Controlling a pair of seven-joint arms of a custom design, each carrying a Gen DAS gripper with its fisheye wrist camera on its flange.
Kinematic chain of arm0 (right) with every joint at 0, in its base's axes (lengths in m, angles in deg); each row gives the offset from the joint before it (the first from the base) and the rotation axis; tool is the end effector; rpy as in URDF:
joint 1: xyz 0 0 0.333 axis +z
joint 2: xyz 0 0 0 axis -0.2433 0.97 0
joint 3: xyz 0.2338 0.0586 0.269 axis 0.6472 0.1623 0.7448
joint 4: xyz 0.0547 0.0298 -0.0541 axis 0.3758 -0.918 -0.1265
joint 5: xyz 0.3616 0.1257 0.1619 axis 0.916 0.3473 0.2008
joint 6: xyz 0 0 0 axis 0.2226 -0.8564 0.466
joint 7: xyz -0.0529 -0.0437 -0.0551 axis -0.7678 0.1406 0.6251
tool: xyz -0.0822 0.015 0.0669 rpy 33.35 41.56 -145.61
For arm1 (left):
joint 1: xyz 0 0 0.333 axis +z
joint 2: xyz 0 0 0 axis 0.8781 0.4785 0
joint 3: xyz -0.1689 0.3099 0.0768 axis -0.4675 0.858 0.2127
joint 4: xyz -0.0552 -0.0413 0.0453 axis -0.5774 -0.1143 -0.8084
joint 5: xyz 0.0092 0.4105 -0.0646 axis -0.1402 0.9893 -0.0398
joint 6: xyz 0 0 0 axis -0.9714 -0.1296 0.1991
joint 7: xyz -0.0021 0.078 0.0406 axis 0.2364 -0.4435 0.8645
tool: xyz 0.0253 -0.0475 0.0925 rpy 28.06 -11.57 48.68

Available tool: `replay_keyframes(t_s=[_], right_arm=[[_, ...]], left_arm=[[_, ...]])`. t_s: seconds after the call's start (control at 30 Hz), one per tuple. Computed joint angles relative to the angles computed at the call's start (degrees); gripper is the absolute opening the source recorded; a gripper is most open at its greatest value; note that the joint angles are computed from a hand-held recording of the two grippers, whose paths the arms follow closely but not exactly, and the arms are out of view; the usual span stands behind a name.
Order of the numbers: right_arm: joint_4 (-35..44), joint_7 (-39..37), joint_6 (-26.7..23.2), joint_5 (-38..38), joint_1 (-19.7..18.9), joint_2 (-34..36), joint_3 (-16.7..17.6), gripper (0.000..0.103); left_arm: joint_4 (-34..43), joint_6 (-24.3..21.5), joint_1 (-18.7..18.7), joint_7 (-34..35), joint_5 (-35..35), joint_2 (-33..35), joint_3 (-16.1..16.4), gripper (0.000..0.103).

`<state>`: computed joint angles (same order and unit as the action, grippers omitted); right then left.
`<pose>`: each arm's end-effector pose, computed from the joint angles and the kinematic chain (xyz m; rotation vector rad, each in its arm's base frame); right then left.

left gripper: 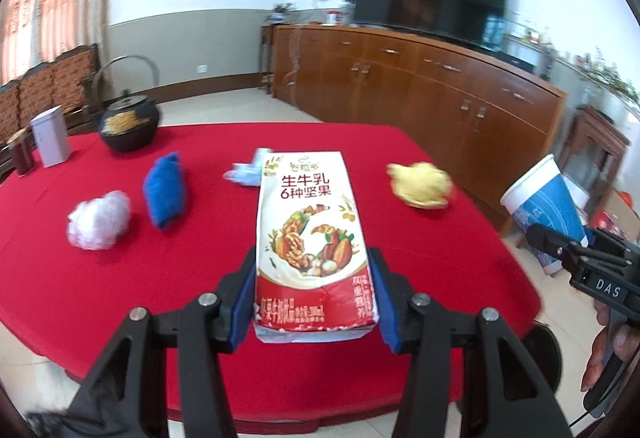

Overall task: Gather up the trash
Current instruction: 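Carry the milk carton and blue cup with both tools over the bucket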

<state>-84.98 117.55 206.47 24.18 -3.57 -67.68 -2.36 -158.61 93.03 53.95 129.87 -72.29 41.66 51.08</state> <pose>0.4381 0.1756 0.7329 -1.6993 1.5754 -0.7380 0.3966 -0.0946 0.7119 -1.6202 1.7706 -1.0333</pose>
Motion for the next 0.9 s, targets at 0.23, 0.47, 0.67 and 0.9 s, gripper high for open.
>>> replay_keyframes(t_s=[0.23, 0.47, 0.67, 0.9], right_arm=[[-7.9, 2.3, -5.6, -1.0, -4.3, -12.6, -1.2, 0.062], [-13.7, 0.6, -10.1, -0.6, -7.5, -22.2, -3.4, 0.062], [-17.8, -1.8, -12.7, 0.3, -10.3, -28.9, -5.8, 0.062], [-22.2, -5.5, -16.2, 1.1, -13.9, -36.2, -9.1, 0.062]], left_arm=[[-0.1, 0.6, -7.0, 2.6, -3.2, -0.8, -1.1, 0.053], [0.2, 0.5, -11.5, 3.9, -5.5, -0.1, -2.5, 0.053], [1.3, 0.8, -15.1, 5.5, -6.4, 1.2, -4.4, 0.053], [2.3, 1.4, -19.4, 6.6, -7.3, 3.6, -6.5, 0.053]])
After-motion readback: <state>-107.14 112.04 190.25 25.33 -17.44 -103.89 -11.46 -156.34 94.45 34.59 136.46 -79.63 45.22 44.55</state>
